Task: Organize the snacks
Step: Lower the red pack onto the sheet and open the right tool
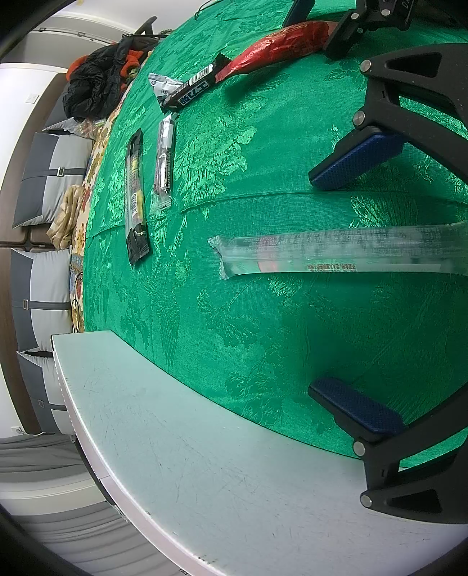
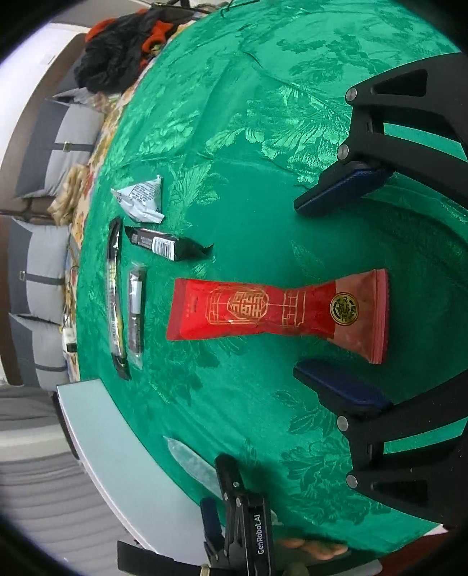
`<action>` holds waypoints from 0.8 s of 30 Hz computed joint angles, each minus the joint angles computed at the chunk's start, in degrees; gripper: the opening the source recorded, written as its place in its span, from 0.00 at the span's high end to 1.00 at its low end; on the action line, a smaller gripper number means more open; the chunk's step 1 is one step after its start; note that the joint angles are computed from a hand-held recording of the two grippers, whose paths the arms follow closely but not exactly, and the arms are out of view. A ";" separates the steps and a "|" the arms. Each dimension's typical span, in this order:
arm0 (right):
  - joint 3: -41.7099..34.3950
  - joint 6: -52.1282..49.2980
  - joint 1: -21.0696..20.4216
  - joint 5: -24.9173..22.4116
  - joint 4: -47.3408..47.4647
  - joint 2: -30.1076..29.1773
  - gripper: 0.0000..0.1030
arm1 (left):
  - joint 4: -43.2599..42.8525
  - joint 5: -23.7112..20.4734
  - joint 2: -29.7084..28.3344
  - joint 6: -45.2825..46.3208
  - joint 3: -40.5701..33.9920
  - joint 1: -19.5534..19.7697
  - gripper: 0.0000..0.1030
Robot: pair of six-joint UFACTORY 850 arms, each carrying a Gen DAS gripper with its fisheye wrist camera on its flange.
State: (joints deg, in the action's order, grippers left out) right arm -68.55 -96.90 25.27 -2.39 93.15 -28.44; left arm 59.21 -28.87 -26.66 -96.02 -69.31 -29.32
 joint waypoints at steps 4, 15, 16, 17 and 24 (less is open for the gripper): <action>-0.15 1.28 -0.23 -0.02 -1.31 -0.07 0.17 | -0.02 0.00 -0.01 0.02 -0.02 0.01 0.00; -0.23 1.73 -0.16 0.09 -1.74 -0.11 0.17 | 0.04 0.04 -0.06 -0.04 -0.04 0.03 0.00; -0.19 1.42 -0.16 0.05 -1.47 -0.09 0.17 | 0.04 0.04 -0.06 -0.04 -0.04 0.03 0.00; -0.19 1.42 -0.16 0.05 -1.47 -0.09 0.17 | 0.04 0.04 -0.06 -0.04 -0.04 0.03 0.00; -0.26 1.60 -0.13 0.07 -1.66 -0.14 0.17 | 0.09 0.06 -0.09 -0.11 -0.04 0.03 0.00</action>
